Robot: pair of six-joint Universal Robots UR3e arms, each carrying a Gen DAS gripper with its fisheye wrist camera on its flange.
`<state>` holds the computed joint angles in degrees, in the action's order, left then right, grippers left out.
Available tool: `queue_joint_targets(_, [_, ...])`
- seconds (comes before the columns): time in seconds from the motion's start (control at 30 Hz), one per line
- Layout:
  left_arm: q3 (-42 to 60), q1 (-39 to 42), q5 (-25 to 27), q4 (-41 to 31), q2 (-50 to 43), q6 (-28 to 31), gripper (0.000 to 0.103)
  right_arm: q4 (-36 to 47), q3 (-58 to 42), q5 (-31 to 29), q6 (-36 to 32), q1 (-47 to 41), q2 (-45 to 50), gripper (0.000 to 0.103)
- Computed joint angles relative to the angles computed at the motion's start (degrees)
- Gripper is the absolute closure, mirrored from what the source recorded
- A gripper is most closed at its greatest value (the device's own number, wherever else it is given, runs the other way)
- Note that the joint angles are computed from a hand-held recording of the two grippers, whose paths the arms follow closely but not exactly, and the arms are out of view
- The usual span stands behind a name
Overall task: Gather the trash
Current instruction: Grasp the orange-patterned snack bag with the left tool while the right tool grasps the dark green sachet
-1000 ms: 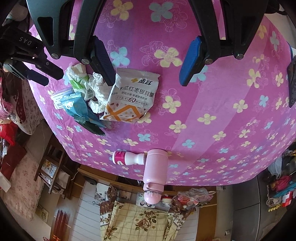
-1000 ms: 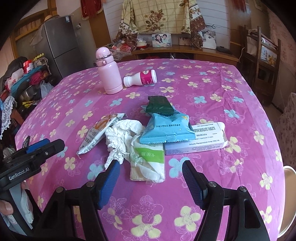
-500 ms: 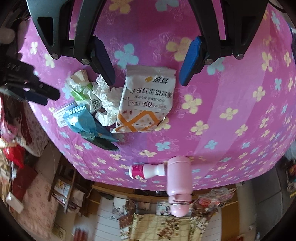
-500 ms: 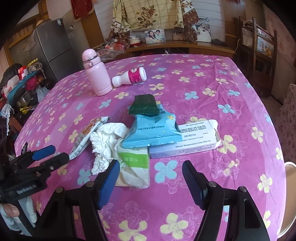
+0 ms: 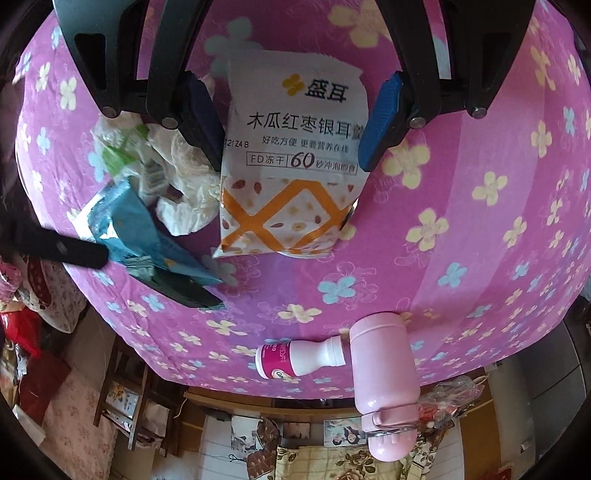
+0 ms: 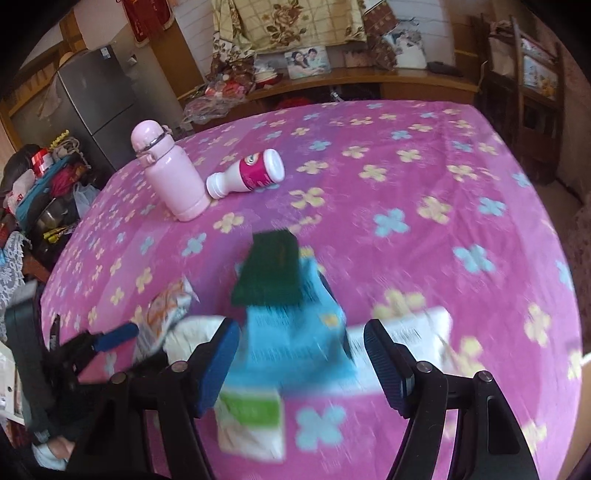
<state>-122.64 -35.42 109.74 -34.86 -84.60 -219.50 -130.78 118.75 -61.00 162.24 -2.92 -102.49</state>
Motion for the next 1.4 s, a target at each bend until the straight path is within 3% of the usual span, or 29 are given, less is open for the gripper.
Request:
queue_joint_targets(0.23, [-4.5,4.8,-5.1,3.8,3.7,5.2,0.031,-2.1,-15.5,-2.9,5.9,8.4,20.9,0.029])
queue_joint_targets(0.4, [-9.7,8.9,-10.8,7.4,8.2,7.1,0.034,-5.6,-16.6,-3.7,6.2,10.8,24.4,0.03])
queue_joint_targets(0.47, [-11.4,10.4,-13.4,9.1,9.4,7.8,0.053,-7.7,-15.8,-4.4,6.3,11.2,24.5,0.049])
queue_joint_targets(0.57, [-10.1,8.4,-11.3,8.7,9.1,7.4,0.071,-8.6,-14.6,-3.9,5.6,10.9,23.7,0.049])
queue_joint_targets(0.7, [-9.3,7.4,-9.8,7.0,11.2,7.0,0.082,-9.8,-13.5,-6.0,4.0,11.2,21.2,0.043])
queue_joint_targets(0.73, [-9.7,8.2,-10.4,7.1,11.8,7.2,0.082,-9.2,-14.2,-7.1,4.0,11.5,21.1,0.032])
queue_joint_targets(0.77, [-10.3,9.2,-11.4,7.3,12.5,7.4,0.082,-8.4,-14.9,-7.6,4.1,11.5,21.1,0.028])
queue_joint_targets(0.97, [-11.7,13.3,-15.0,5.7,15.8,8.6,0.077,-7.0,-19.8,-11.3,4.2,12.6,23.9,0.027])
queue_joint_targets(1.0, [-11.6,13.5,-15.1,5.3,15.9,8.4,0.073,-6.1,-21.2,-11.6,4.2,12.9,25.0,0.027])
queue_joint_targets(1.07, [-10.9,13.6,-14.1,3.9,15.2,7.8,0.053,-5.3,-23.0,-9.6,4.2,12.7,27.0,0.027])
queue_joint_targets(1.3, [-13.4,16.9,-15.8,7.2,13.7,8.1,0.05,-5.1,-31.8,-13.1,1.7,17.9,36.8,0.027])
queue_joint_targets(1.33, [-13.1,16.5,-15.3,7.4,12.9,8.1,0.05,-5.7,-32.3,-13.6,1.7,18.3,37.8,0.027])
queue_joint_targets(1.4, [-12.5,15.0,-13.9,8.3,11.2,8.1,0.052,-7.7,-31.2,-13.1,2.2,18.0,37.9,0.047])
